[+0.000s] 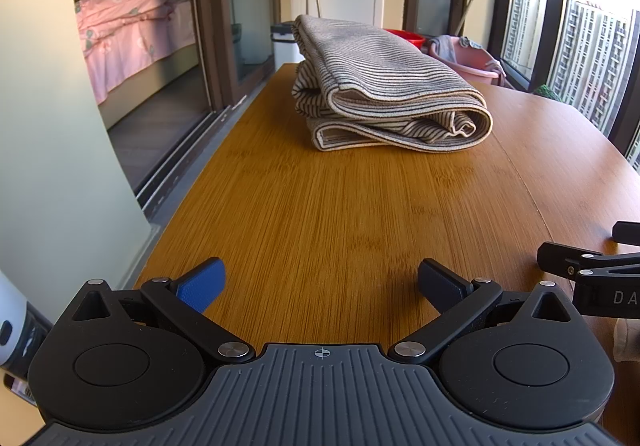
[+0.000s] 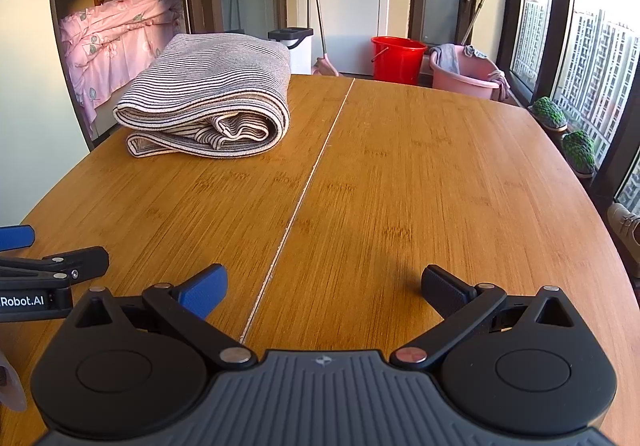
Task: Fold clothes
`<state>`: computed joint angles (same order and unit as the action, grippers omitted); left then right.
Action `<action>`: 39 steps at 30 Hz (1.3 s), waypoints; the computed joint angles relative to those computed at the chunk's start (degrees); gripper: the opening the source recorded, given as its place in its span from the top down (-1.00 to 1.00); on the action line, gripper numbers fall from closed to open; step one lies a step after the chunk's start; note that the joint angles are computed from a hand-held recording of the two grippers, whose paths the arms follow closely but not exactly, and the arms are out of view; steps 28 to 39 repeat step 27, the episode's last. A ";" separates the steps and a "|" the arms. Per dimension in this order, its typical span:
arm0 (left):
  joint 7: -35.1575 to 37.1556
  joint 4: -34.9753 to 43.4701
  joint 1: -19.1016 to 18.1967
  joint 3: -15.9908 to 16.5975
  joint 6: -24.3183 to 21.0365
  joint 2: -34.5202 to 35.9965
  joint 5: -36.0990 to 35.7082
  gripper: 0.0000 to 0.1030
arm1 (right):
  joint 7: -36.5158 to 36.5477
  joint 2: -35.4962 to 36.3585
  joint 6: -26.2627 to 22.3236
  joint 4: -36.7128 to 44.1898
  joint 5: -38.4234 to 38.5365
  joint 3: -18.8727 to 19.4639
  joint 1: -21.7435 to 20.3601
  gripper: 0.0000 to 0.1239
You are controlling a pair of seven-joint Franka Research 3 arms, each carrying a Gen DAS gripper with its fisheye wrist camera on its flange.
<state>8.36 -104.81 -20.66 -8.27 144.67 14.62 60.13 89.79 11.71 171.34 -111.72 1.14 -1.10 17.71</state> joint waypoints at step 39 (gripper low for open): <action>-1.16 -2.50 1.54 1.11 5.37 -2.31 2.59 -1.00 | -46.05 0.63 -5.22 3.18 36.23 11.64 -8.37 -0.66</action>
